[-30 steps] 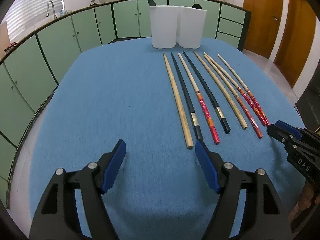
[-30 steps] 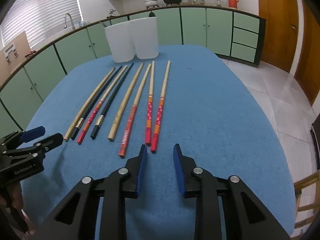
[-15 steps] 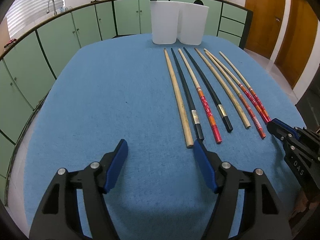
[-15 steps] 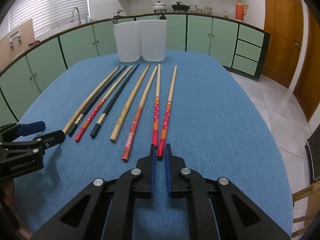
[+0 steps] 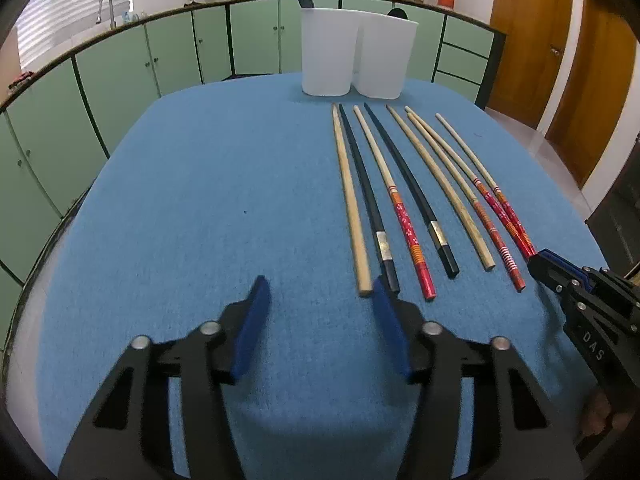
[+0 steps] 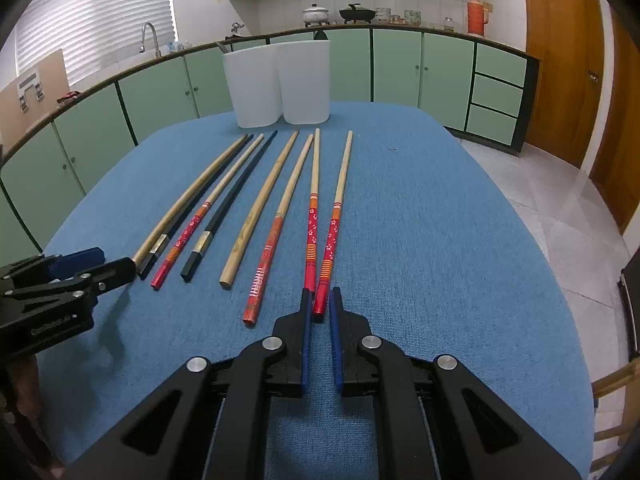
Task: Organize utensils
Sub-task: 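Grasp a plain wooden chopstick with the left tool while the right tool grasps a red-patterned chopstick, then lift both chopsticks and carry them over the white holder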
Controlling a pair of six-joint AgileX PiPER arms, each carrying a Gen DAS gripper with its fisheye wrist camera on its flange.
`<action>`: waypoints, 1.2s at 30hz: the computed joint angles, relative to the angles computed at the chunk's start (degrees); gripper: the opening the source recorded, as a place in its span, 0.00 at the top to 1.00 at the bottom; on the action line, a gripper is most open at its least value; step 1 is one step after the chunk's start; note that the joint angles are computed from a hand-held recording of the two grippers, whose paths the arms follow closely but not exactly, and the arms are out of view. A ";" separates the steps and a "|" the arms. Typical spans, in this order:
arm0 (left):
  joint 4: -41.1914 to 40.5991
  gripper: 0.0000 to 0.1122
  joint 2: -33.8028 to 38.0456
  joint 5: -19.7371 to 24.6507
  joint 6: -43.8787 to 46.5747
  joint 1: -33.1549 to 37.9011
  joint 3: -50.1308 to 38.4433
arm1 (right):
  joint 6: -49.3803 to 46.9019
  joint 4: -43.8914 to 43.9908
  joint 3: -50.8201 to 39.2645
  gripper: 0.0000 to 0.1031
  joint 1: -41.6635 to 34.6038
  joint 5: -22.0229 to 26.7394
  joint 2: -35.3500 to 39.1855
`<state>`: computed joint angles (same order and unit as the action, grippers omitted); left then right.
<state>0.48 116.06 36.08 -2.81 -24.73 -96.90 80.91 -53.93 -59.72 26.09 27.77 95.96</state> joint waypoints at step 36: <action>1.85 0.95 -3.23 0.02 0.56 -1.13 -1.65 | -7.44 4.41 -3.39 0.94 -0.66 4.09 -3.27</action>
<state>2.33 112.82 36.10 -2.25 -25.86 -98.55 73.47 -49.52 -63.11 25.43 31.85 92.69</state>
